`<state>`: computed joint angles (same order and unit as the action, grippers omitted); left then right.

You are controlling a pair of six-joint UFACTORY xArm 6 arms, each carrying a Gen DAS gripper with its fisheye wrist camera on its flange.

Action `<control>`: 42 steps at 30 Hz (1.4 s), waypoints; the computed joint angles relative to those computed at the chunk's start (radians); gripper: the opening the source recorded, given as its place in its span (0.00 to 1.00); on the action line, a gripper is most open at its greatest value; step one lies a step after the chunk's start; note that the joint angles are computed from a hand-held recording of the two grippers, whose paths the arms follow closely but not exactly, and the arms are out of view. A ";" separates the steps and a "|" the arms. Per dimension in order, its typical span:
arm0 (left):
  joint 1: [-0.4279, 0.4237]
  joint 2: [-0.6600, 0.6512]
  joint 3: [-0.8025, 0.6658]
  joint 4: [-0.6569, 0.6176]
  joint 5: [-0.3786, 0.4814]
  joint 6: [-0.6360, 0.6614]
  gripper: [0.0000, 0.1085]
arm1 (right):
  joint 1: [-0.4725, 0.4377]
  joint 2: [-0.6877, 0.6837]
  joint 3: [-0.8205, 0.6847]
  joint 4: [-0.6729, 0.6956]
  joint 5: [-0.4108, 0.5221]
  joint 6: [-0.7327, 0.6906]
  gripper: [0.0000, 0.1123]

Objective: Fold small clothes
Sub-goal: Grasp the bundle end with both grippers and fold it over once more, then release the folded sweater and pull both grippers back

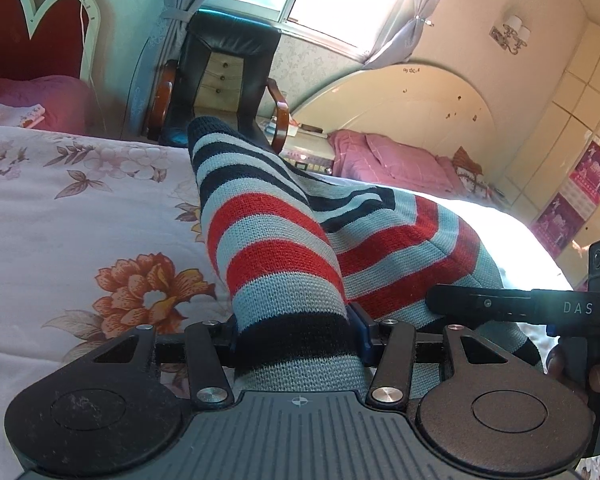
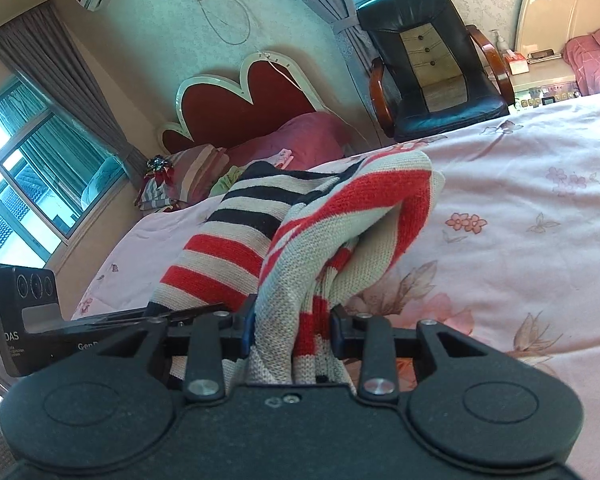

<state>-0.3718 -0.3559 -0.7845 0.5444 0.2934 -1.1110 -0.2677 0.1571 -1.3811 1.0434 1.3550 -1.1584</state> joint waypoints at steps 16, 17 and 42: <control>0.197 -0.570 0.398 -0.476 0.150 0.540 0.46 | 0.249 -0.322 0.388 0.035 -0.178 0.031 0.30; 0.214 -0.597 0.416 -0.510 0.160 0.583 0.46 | 0.264 -0.337 0.409 0.039 -0.191 0.038 0.30; 0.425 -0.868 0.547 -1.002 0.227 1.233 0.83 | 0.425 -0.463 0.588 0.089 -0.577 0.101 0.26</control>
